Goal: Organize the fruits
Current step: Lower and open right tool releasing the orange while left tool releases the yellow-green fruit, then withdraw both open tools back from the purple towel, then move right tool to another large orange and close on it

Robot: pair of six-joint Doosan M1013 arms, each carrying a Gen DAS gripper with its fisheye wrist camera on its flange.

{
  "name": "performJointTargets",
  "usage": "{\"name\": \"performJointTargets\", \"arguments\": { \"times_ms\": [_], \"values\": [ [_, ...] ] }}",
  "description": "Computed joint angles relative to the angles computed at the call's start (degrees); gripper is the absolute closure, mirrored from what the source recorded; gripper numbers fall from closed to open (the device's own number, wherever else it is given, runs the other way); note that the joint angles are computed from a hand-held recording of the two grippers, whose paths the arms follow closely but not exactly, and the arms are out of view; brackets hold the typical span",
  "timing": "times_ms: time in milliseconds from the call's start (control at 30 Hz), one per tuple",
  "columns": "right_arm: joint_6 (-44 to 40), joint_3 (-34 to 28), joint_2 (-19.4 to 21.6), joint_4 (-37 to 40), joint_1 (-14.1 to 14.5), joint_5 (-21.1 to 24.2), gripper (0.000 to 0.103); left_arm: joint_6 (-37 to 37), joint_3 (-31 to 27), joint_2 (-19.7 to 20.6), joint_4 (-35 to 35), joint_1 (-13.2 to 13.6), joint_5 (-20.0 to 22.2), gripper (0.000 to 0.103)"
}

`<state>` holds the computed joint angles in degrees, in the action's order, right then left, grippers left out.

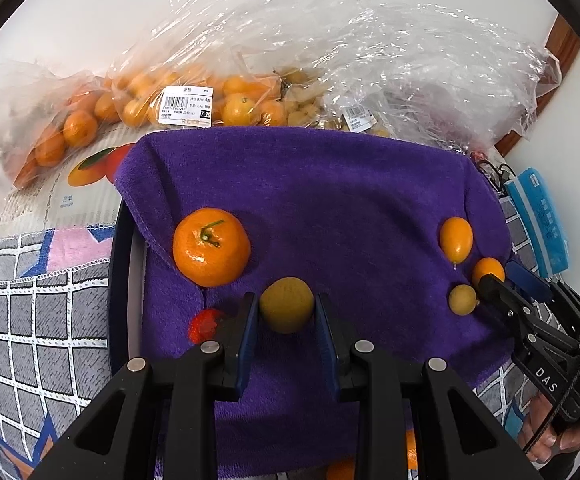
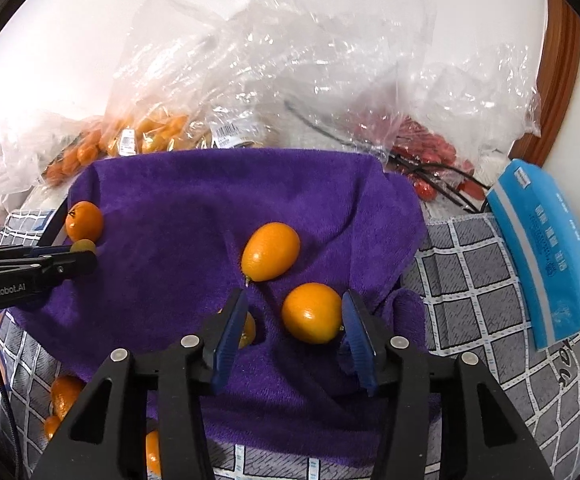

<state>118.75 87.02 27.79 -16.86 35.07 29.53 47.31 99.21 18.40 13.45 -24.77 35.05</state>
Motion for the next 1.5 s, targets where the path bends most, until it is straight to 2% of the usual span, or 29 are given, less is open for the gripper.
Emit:
{"name": "performJointTargets", "arguments": {
  "times_ms": [133,267,567,800,933,1233,1500],
  "values": [
    [1.7,0.8,-0.9,-1.1,0.2,-0.5,0.051,0.2,0.4,-0.9,0.1,-0.3,0.1,0.075],
    [4.0,1.8,-2.3,-2.6,0.4,-1.0,0.051,-1.0,0.8,-2.0,1.4,-0.9,0.4,0.069],
    [13.6,5.0,-6.1,-11.0,1.8,-2.6,0.051,-9.1,3.6,-6.3,9.2,-3.4,1.2,0.063],
    [12.4,7.1,-8.3,-7.6,2.6,-3.0,0.051,-18.7,7.8,-10.2,17.0,-5.2,1.4,0.063],
    [10.9,8.2,-8.6,-6.5,3.7,-3.2,0.051,-20.3,10.5,-12.1,16.3,-5.0,0.0,0.063],
    [4.0,8.2,-6.2,0.5,5.4,-0.6,0.055,-23.1,14.8,-13.8,17.7,-5.0,1.2,0.063],
    [5.0,7.6,-4.6,0.5,5.6,-0.2,0.056,-22.5,16.5,-14.4,15.5,-3.7,0.5,0.063]
  ]
}}
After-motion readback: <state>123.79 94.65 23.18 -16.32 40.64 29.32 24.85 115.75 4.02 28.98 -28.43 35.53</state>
